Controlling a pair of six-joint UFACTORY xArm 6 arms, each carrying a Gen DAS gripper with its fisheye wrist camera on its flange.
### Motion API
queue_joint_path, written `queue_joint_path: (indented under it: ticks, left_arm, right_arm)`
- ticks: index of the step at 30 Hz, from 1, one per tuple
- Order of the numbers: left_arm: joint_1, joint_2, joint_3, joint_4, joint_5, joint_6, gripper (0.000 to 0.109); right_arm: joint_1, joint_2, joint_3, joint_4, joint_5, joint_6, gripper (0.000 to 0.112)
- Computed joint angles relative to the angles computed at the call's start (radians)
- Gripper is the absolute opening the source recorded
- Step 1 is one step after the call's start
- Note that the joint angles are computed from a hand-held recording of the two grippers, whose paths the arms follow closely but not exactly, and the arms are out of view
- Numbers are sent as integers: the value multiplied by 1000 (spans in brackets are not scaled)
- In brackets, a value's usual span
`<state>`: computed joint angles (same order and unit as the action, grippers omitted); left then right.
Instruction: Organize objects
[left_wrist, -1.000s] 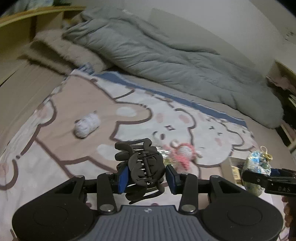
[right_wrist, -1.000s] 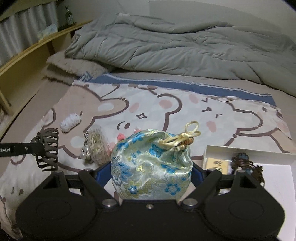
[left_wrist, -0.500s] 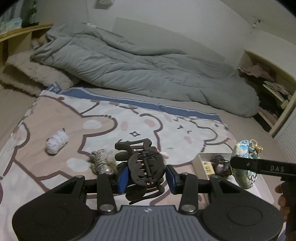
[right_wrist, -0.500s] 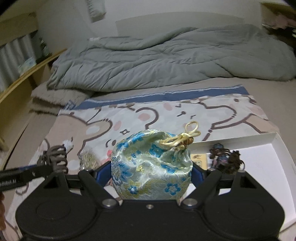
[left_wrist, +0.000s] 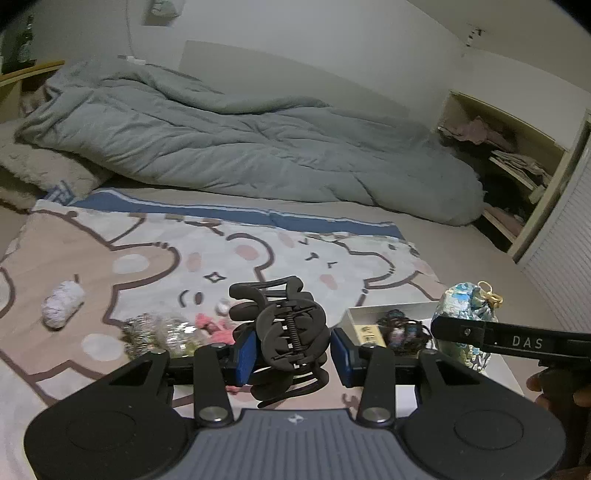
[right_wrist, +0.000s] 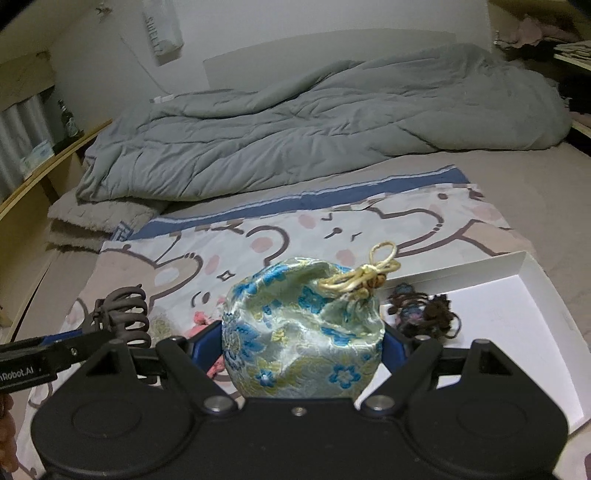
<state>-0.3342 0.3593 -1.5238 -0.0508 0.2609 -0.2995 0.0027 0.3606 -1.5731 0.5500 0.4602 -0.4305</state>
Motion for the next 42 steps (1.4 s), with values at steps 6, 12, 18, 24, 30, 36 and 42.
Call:
queue_joint_path:
  ticks: [6, 12, 18, 24, 30, 36, 42]
  left_arm:
    - [-38, 79, -105, -103, 27, 89, 44]
    - [-77, 162, -213, -225, 50, 168, 44]
    - [-105, 245, -326, -334, 97, 209, 44]
    - [-124, 344, -460, -406, 183, 204, 44]
    - [-142, 452, -602, -414, 280, 177, 44]
    - [-149, 583, -782, -369, 385, 103, 44]
    - [-142, 720, -997, -289, 481, 44, 44]
  right_arm:
    - [-36, 9, -2, -26, -15, 45, 85]
    - [-76, 27, -10, -63, -21, 93, 85]
    - [-112, 52, -23, -104, -14, 136, 85]
    - [-140, 93, -51, -155, 12, 180, 85]
    - [-165, 128, -75, -203, 44, 231, 85]
    - [-179, 176, -120, -244, 83, 278, 85]
    - [-186, 241, -191, -259, 135, 325, 85]
